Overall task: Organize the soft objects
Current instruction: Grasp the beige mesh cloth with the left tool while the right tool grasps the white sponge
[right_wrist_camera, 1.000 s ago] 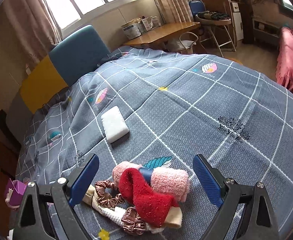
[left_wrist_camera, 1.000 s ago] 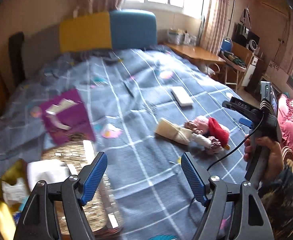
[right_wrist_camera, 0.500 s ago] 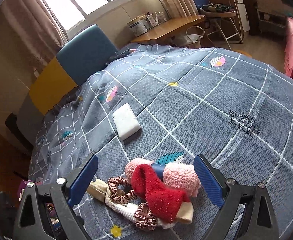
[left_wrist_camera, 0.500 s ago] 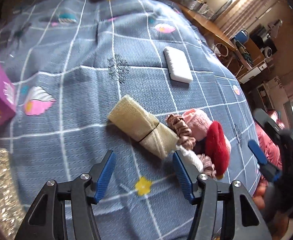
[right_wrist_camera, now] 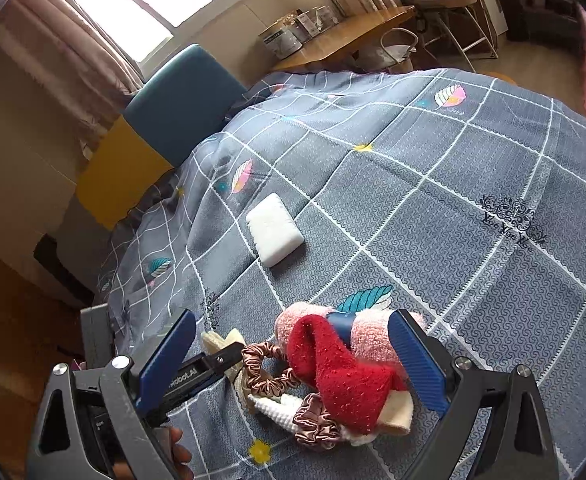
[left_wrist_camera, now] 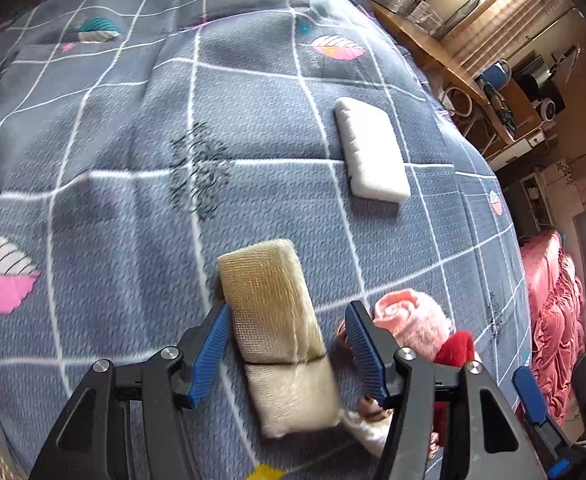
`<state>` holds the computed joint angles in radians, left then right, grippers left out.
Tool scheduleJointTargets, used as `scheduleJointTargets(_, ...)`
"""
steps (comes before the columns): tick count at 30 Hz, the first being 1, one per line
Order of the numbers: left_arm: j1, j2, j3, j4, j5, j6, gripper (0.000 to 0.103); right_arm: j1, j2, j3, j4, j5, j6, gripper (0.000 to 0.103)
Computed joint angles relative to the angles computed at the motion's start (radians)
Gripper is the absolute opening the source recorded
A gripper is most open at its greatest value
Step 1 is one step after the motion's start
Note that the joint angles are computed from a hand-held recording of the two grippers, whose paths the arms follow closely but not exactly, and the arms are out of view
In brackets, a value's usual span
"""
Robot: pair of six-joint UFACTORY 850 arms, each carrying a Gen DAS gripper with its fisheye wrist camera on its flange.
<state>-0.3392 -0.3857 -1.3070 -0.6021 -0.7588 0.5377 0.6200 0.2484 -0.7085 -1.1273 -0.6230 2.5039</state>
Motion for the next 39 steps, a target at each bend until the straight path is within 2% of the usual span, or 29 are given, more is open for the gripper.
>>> scheduleJointTargets(2,0.000,-0.004,-0.007,-0.009,0.000,0.026,0.060,-0.003,0.004,0.005,-0.003,0.011,0.008,0.098)
scheduleJointTargets(5,-0.027,0.007,0.004,0.163,0.057,-0.073,0.060,-0.005,0.008,0.011,-0.010,0.022,0.026,0.098)
scheduleJointTargets(11,-0.067,0.011,0.022,0.284,0.107,-0.153,0.060,-0.007,0.000,0.006,0.002,0.033,0.002,0.098)
scheduleJointTargets(14,-0.083,0.018,0.033,0.320,0.141,-0.126,0.043,-0.010,-0.006,0.002,0.026,0.029,-0.022,0.098)
scheduleJointTargets(17,-0.056,0.033,0.049,0.255,0.135,-0.064,0.041,-0.009,-0.014,-0.004,0.044,0.021,-0.046,0.098)
scheduleJointTargets(20,-0.019,0.098,0.122,0.218,0.180,-0.022,0.041,-0.012,-0.026,-0.014,0.064,0.024,-0.085,0.098)
scheduleJointTargets(23,0.000,0.155,0.201,0.272,0.244,-0.034,0.041,-0.012,-0.037,-0.025,0.088,0.021,-0.132,0.098)
scheduleJointTargets(25,0.025,0.153,0.225,0.272,0.237,-0.024,0.042,-0.012,-0.048,-0.035,0.109,0.020,-0.174,0.098)
scheduleJointTargets(28,0.051,0.169,0.258,0.181,0.254,0.079,0.042,-0.018,-0.076,-0.061,0.159,0.035,-0.273,0.098)
scheduleJointTargets(32,0.061,0.161,0.255,0.139,0.247,0.119,0.043,-0.067,-0.142,-0.136,0.303,0.054,-0.551,0.097)
scheduleJointTargets(37,0.088,0.189,0.293,0.067,0.262,0.222,0.043,-0.202,-0.278,-0.276,0.469,0.063,-0.891,0.097)
scheduleJointTargets(39,0.090,0.201,0.300,0.045,0.253,0.234,0.043,-0.247,-0.365,-0.358,0.531,0.027,-1.014,0.097)
